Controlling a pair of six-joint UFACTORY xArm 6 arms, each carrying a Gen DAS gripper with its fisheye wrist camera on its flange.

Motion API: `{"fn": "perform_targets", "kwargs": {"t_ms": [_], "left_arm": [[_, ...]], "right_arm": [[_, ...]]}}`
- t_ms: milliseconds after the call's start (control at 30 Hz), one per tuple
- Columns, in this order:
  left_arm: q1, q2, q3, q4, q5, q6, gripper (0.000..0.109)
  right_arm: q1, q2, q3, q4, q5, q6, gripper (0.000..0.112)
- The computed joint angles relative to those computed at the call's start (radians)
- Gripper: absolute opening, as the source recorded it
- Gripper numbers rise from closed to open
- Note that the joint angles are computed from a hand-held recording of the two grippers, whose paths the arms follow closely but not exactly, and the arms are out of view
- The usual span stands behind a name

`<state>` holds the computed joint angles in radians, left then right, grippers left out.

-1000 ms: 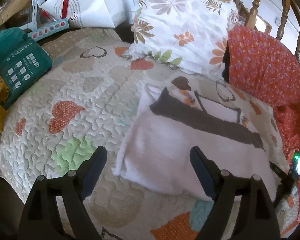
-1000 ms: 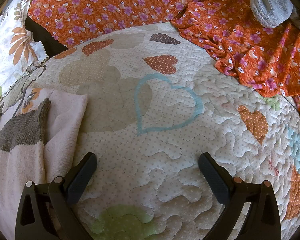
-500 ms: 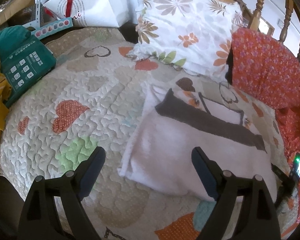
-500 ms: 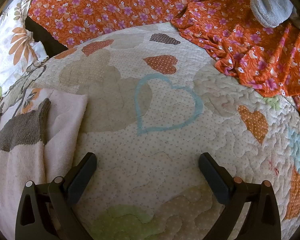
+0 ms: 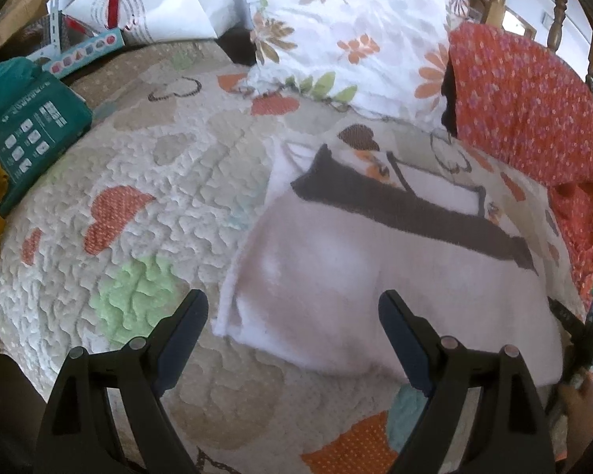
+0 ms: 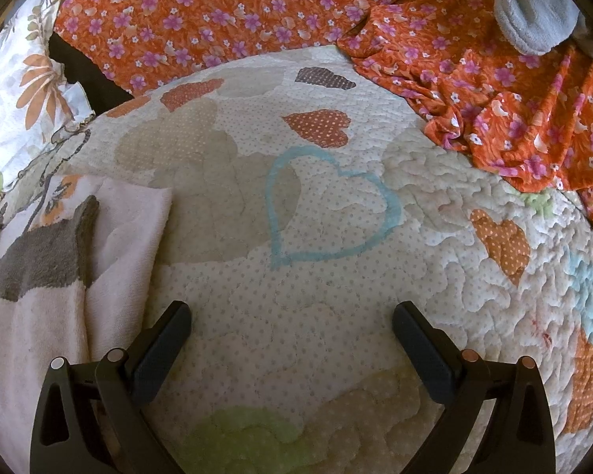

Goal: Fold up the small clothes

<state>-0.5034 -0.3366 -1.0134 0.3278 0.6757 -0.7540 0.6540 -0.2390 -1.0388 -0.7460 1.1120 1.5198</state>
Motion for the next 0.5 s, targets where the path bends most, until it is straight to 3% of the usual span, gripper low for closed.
{"fn": "perform_targets", "kwargs": {"t_ms": [267,500], "left_arm": [[-0.010,0.026,-0.012,0.020,0.019,-0.012,0.087],[-0.012,0.006,-0.001,0.047,-0.001,-0.038,0.087]], "right_arm": [[-0.002,-0.006,0.006,0.006,-0.008,0.001,0.103],[-0.044,-0.038,0.022,0.138,-0.085,-0.086,0.103]]}}
